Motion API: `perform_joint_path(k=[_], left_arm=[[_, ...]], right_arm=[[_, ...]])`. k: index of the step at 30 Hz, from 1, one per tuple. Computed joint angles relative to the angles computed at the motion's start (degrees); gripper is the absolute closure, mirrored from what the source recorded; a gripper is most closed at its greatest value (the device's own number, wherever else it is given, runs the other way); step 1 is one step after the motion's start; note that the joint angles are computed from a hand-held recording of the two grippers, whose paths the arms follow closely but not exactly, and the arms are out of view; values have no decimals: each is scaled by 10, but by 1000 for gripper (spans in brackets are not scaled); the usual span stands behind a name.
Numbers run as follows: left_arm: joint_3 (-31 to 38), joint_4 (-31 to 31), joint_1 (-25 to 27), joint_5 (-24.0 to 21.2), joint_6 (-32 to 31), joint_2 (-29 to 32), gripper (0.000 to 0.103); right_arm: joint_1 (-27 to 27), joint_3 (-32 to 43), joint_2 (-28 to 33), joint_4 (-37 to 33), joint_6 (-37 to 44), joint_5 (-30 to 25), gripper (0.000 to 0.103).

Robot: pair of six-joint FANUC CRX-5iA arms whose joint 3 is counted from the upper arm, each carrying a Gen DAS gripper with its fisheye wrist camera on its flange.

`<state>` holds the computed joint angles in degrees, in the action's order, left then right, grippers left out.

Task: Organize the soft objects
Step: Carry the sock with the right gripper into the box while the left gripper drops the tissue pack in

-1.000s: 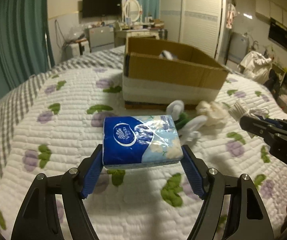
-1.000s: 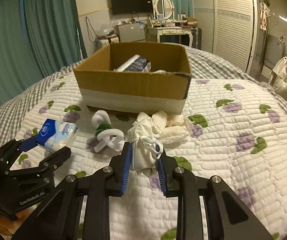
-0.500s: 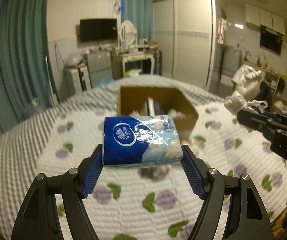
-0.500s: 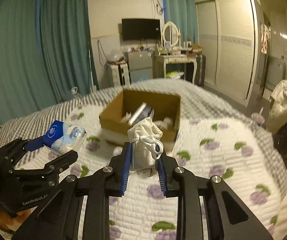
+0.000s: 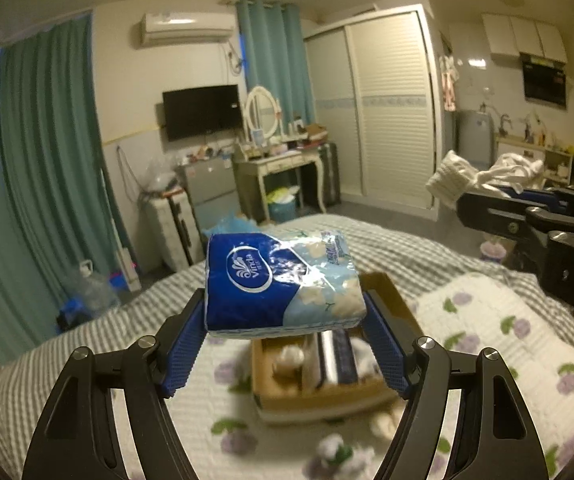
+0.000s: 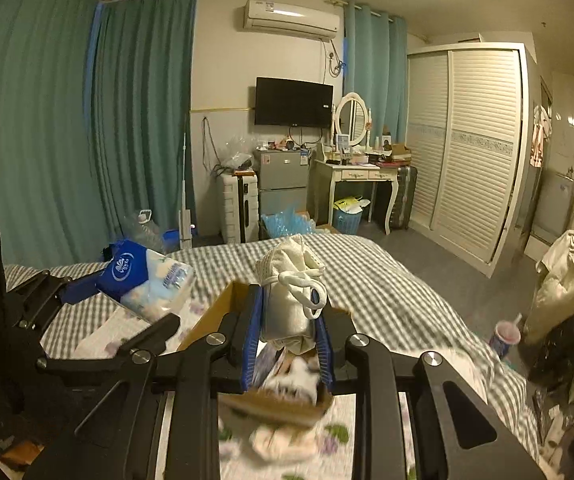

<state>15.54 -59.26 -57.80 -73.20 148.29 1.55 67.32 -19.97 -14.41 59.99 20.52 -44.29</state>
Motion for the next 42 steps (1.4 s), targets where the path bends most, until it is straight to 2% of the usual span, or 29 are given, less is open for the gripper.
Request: perform_joint_path(k=[8, 13, 15, 18, 24, 27, 29, 30, 32, 35, 38, 41, 42], left_arm=[[5, 54, 95, 74, -17, 46, 29], [-2, 86, 132, 99, -18, 72, 29], [-1, 97, 140, 100, -20, 87, 29], [0, 116, 152, 101, -34, 101, 29], [-1, 133, 157, 107, -40, 105, 28], [-3, 144, 158, 112, -39, 100, 24], [9, 145, 155, 88, -41, 104, 16], [13, 138, 152, 78, -37, 104, 16], [17, 120, 138, 64, -29, 95, 16], [21, 105, 120, 42, -23, 74, 16], [38, 63, 74, -1, -16, 48, 16], [54, 9, 18, -51, -8, 28, 15], [61, -12, -4, -72, -6, 21, 12]], right_arm=[[-93, 53, 95, -49, 49, 94, 79], [-134, 92, 161, -143, 115, 126, 79], [-144, 114, 190, -187, 152, 124, 79], [-155, 128, 219, -213, 185, 118, 79], [-176, 164, 249, -300, 239, 93, 77], [-181, 161, 241, -314, 244, 103, 74], [-181, 146, 227, -297, 226, 114, 55], [-180, 139, 222, -282, 210, 115, 44], [-177, 121, 205, -255, 184, 124, 43], [-169, 106, 177, -230, 160, 108, 43], [-152, 84, 132, -194, 125, 89, 43], [-127, 62, 77, -152, 82, 62, 34], [-112, 49, 51, -131, 62, 48, 29]])
